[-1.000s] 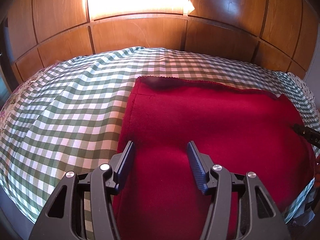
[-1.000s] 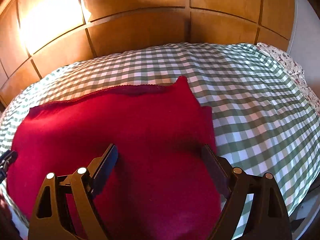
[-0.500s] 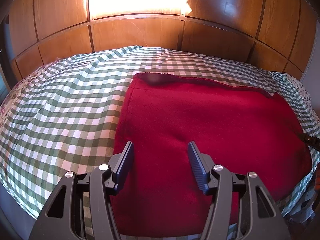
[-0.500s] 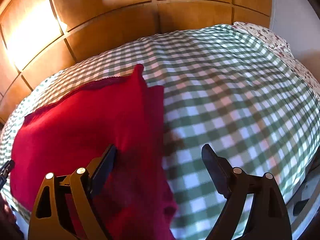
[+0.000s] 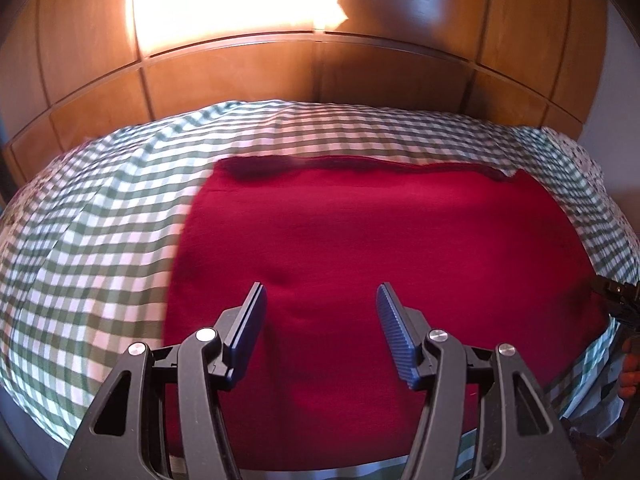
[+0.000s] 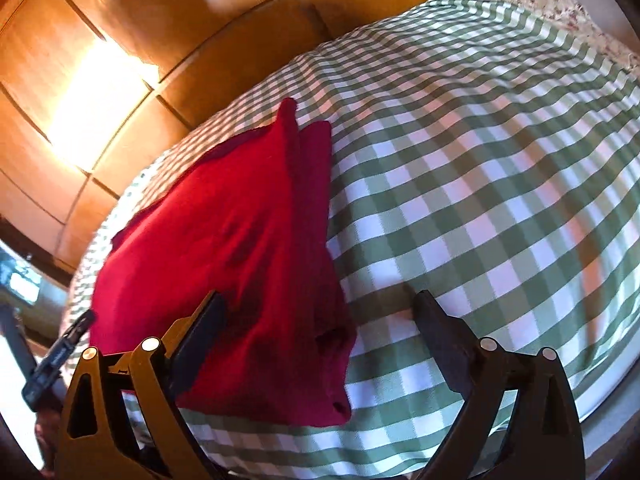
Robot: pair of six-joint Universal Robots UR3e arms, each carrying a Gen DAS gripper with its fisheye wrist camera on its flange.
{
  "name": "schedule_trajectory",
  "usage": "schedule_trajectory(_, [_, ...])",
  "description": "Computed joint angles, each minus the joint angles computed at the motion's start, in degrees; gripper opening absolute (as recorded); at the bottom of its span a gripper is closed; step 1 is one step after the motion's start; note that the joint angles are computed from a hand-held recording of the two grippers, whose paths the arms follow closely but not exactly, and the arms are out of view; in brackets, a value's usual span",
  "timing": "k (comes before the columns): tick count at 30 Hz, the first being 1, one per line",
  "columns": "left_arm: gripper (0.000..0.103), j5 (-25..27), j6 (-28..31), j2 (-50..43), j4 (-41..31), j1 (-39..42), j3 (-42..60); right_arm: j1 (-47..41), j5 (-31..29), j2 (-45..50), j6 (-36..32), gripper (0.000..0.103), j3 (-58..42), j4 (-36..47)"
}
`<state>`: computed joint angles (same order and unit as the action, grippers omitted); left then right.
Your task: Fold small clothes
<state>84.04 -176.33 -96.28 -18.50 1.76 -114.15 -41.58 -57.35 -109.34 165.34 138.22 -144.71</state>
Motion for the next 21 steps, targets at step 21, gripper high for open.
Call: schedule_trajectory(21, [0.063, 5.99, -0.78, -12.7, -2.54, -9.8, 13.72, -2.18, 12.47, 4.05, -9.37, 0.087, 0.48, 4.9])
